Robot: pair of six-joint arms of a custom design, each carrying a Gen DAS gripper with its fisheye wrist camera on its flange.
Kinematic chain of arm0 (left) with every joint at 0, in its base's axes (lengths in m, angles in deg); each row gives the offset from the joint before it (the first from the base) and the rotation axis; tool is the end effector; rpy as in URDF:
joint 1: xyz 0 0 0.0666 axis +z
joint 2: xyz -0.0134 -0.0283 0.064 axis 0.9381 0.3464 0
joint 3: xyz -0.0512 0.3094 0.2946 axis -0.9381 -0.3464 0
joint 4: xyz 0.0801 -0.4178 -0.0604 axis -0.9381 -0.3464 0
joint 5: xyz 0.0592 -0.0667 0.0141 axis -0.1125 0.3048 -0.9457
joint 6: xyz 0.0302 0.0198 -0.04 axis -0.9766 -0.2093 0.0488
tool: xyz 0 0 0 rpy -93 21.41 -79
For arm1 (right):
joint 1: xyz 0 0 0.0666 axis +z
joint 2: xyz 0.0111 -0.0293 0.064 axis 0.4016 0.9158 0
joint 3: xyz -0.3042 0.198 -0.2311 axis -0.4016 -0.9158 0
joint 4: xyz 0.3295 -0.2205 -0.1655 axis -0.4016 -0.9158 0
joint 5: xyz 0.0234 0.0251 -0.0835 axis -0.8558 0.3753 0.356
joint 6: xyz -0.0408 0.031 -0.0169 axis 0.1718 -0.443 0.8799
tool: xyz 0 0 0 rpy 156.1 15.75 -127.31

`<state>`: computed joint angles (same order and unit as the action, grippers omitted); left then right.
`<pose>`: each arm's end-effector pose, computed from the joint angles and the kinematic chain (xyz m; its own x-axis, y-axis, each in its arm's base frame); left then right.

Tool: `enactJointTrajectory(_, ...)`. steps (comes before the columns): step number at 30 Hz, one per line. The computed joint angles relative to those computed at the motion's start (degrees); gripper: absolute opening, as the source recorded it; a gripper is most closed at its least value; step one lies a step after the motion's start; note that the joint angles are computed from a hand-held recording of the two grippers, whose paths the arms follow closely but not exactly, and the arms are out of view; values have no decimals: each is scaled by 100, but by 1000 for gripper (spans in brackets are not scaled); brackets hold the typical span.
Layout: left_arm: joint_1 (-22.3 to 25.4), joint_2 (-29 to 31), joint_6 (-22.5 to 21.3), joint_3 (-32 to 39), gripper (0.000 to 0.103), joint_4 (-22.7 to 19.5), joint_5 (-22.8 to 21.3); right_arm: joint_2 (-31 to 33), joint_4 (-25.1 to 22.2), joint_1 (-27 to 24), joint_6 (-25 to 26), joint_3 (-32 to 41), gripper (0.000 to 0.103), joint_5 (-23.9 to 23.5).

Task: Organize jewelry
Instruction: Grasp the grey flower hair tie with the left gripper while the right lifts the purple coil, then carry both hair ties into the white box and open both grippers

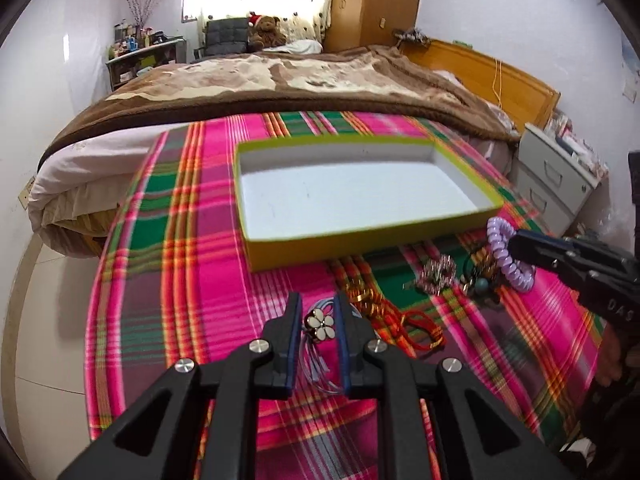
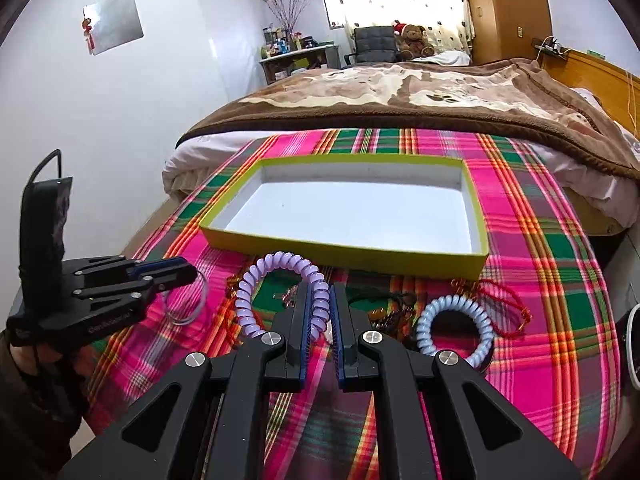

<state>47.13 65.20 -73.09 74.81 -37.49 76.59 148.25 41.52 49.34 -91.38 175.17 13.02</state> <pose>0.6092 -0.2508 0.4643 -0.7340 0.0402 -0.6779 0.1548 0.9819 -0.1093 0.6369 0.3101 0.4708 -0.6727 -0.1698 -0.7201 -0.4177 0.8906 0.1802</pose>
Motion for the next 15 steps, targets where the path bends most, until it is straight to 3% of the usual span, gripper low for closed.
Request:
enactJointTrajectory(9, 111, 263, 168, 565, 16, 201, 138, 289, -85, -83, -13, 578, 9, 148)
enactJointTrajectory(15, 181, 705, 314, 1168, 16, 113, 171, 763, -336, -196, -42, 1292, 9, 396)
